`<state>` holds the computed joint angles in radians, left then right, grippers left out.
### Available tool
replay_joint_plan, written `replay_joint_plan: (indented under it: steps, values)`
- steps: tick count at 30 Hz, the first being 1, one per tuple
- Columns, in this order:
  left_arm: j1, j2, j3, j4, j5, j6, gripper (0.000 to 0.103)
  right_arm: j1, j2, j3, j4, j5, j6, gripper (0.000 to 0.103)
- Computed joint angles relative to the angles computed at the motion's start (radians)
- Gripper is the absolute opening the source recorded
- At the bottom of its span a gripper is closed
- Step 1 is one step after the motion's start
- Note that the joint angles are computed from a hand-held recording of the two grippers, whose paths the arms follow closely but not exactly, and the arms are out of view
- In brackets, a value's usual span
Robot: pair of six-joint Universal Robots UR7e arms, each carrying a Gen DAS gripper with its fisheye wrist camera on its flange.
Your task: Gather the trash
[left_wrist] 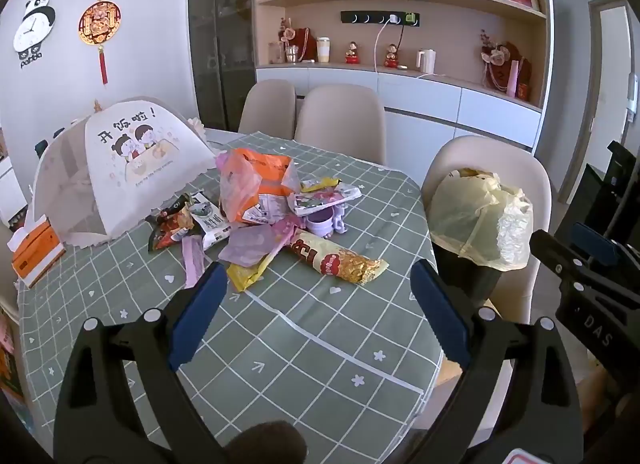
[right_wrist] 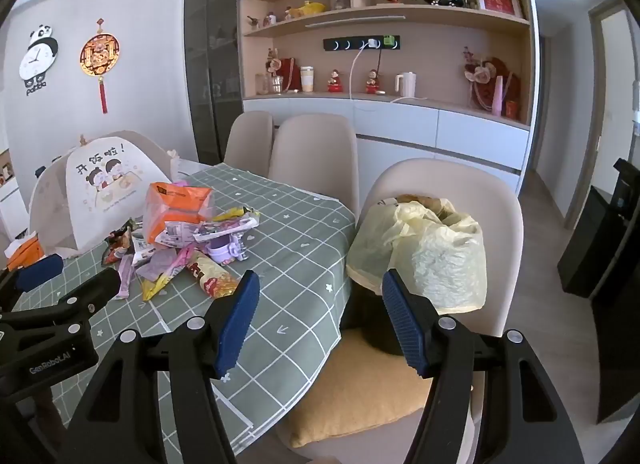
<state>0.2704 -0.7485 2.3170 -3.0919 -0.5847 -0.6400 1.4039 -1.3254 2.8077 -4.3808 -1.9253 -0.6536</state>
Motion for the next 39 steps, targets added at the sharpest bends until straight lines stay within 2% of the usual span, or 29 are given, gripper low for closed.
replay_joint_plan:
  steps: [8,10,12,22,24,26,34,39]
  values:
    - [-0.004,0.023,-0.007,-0.018,-0.003,-0.001,0.089,0.007,0.008,0.0,-0.011,-0.005,0.002,0.061]
    - [-0.007,0.032,-0.009,-0.023,-0.002,-0.001,0.089,0.029,0.021,-0.004,-0.018,-0.025,0.008,0.061]
    - [-0.004,0.048,-0.018,-0.04,-0.002,0.01,0.089,-0.004,-0.002,-0.003,0.002,0.005,0.003,0.061]
    - [0.004,0.026,-0.013,-0.055,-0.015,0.042,0.089,-0.017,-0.009,0.009,-0.01,0.011,-0.003,0.061]
    - [0.012,0.026,-0.016,-0.068,-0.019,0.059,0.089,0.014,0.031,-0.006,-0.036,-0.03,0.01,0.061]
    - [0.015,0.028,-0.017,-0.08,-0.021,0.071,0.089,0.021,0.037,-0.008,-0.041,-0.039,0.011,0.061]
    - [0.025,0.03,-0.016,-0.095,-0.028,0.09,0.089,0.034,0.033,-0.017,-0.02,-0.061,0.027,0.061]
    - [0.024,0.031,-0.016,-0.094,-0.025,0.086,0.089,0.023,0.035,-0.013,-0.025,-0.048,0.026,0.061]
